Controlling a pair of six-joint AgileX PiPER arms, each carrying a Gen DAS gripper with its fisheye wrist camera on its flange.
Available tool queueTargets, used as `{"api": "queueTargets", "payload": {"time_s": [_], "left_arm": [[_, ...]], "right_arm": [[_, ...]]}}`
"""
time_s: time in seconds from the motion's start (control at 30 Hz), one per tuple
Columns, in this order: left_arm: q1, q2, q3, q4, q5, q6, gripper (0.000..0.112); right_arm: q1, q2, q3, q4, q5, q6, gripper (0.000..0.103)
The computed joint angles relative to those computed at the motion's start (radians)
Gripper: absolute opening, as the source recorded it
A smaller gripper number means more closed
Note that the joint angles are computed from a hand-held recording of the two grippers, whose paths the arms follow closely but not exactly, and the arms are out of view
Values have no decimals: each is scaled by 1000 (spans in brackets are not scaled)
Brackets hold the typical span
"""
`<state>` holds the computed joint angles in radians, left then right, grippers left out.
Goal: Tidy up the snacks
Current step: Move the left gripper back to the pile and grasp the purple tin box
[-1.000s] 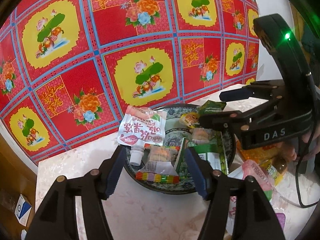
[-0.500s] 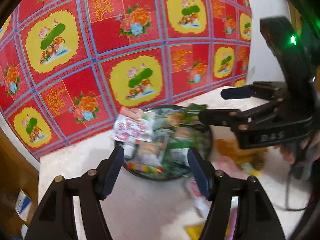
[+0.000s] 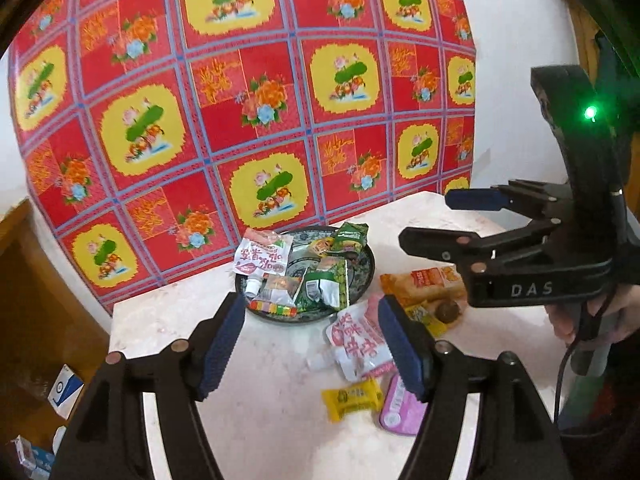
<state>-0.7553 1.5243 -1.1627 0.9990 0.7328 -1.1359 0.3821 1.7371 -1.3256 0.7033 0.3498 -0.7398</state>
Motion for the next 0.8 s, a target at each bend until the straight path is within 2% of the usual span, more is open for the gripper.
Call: {"api": "queueTargets", "payload": {"time_s": [0.23,0.3,0.43,0.67,0.8], "left_arm": [[-82,-63,68,56,84,-126,76],[-115,-80,100,85,113,-181,76],[-167,-111,163,115,136,-279,76],[-246,-100,226,170,197,-412,76],[-254,-94,266,171,170,-477,76]], "right_arm": [[4,-116,165,173,-51,-168,82],[-6,-146,212,267,-46,-259,82],[-20,-189,284,356,-21,-354,82],[22,-270,435,502,-116,-542,82],[26,-281,500,676,-123,-707,82]]}}
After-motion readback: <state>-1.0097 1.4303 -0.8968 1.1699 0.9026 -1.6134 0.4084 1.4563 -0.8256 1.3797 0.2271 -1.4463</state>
